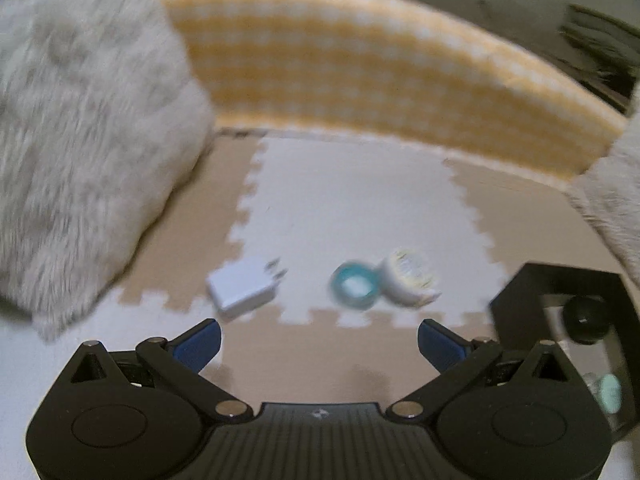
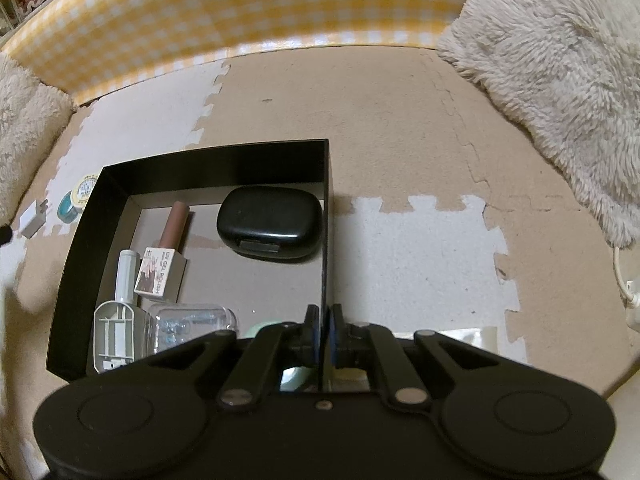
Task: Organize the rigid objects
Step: 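Move left gripper back and grasp the white charger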
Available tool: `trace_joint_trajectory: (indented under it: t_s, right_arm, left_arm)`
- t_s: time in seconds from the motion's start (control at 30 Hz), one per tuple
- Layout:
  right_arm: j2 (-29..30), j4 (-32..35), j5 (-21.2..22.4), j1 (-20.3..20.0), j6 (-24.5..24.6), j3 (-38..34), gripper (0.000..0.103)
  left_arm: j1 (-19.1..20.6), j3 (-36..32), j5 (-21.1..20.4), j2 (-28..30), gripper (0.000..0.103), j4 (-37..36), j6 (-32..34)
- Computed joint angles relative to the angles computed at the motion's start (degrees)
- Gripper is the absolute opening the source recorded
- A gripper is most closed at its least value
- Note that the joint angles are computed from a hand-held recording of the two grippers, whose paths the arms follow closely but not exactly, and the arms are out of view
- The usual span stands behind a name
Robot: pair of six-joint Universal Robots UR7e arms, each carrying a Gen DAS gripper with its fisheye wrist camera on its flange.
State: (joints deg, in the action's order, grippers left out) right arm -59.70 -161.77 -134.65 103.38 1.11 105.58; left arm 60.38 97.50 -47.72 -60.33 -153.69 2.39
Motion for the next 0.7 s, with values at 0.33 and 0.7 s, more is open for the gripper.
trace_joint_trajectory:
  t_s: [0.33, 0.7]
  right_arm:
    - [0.2, 0.0, -0.4, 0.1, -0.3, 0.0, 0.005]
    - [0.5, 1.3, -1.3, 0.5, -0.2, -0.5, 0.005]
  left_arm:
    - [3.6, -0.6, -0.3, 1.3, 0.08, -2.4, -9.0]
    - [5.8, -3.9, -2.3, 6.1, 0.075, -14.6, -10.8]
